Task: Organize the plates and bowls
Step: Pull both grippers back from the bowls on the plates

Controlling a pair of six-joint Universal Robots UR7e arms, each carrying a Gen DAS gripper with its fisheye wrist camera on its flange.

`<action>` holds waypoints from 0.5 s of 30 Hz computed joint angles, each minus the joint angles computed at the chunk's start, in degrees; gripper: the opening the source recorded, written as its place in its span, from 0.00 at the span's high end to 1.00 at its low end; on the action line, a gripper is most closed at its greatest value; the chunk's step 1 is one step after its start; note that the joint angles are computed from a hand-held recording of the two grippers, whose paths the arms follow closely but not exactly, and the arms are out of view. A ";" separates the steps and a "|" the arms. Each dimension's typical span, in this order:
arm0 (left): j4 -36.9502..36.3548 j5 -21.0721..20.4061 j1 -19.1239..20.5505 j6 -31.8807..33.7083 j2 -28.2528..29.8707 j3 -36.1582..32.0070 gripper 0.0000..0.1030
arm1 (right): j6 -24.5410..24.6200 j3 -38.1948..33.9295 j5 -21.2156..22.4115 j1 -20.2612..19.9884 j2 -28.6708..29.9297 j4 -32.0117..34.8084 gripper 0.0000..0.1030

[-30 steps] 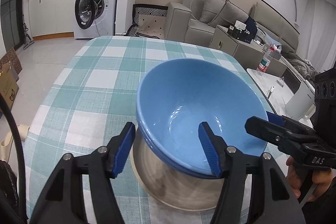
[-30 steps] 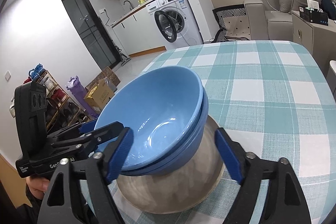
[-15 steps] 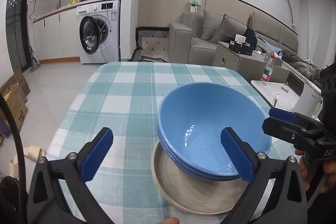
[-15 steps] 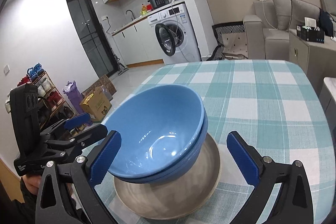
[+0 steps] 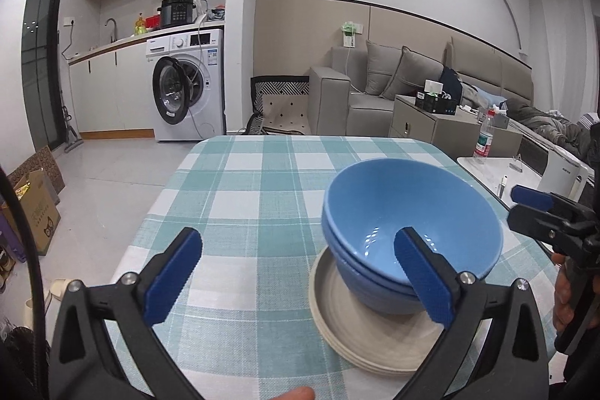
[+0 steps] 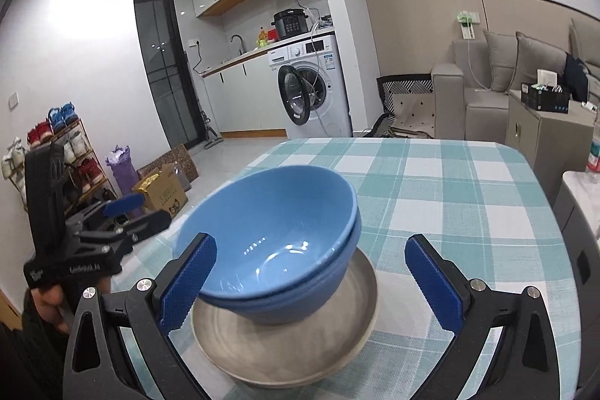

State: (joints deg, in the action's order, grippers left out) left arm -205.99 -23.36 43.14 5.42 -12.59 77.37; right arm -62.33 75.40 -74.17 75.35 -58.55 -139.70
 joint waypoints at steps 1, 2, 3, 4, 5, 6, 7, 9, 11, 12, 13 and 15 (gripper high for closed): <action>-1.90 0.27 0.07 0.90 0.35 -0.06 0.00 | -0.77 0.74 0.30 -0.35 -0.34 -0.74 0.01; -2.85 0.59 0.11 1.16 0.70 -0.22 0.00 | -1.00 1.33 0.64 -0.64 -0.51 -1.48 0.01; -3.33 0.79 0.20 1.08 0.83 -0.07 0.00 | -1.17 1.66 1.04 -0.97 -0.68 -1.57 0.01; -3.57 0.69 0.26 1.00 0.82 0.20 0.00 | -1.39 1.89 1.19 -1.26 -0.84 -1.27 0.01; -3.92 0.24 0.36 1.07 0.74 0.70 0.00 | -1.75 2.12 1.23 -1.47 -0.99 -1.09 0.01; -4.05 -0.17 0.47 1.19 0.69 0.98 0.00 | -2.38 2.68 1.39 -1.76 -1.22 -1.50 0.01; -4.86 -0.41 0.53 1.64 0.77 1.20 0.00 | -2.80 3.10 1.44 -1.93 -1.33 -1.93 0.01; -6.24 -1.29 0.67 2.28 0.78 1.99 0.00 | -3.74 3.82 1.76 -2.30 -1.62 -2.22 0.01; -6.95 -1.60 0.76 2.67 0.85 2.55 0.00 | -4.44 4.55 2.24 -2.71 -1.87 -2.65 0.01; -7.65 -1.73 0.72 3.10 1.00 2.73 0.00 | -4.79 4.82 2.56 -2.93 -1.88 -2.93 0.01; -8.33 -1.87 0.72 3.63 1.17 2.81 0.00 | -5.03 5.21 2.81 -3.09 -1.99 -3.34 0.01; -10.31 -1.59 0.62 5.33 1.89 2.49 0.00 | -5.59 5.67 3.30 -3.37 -2.09 -3.48 0.01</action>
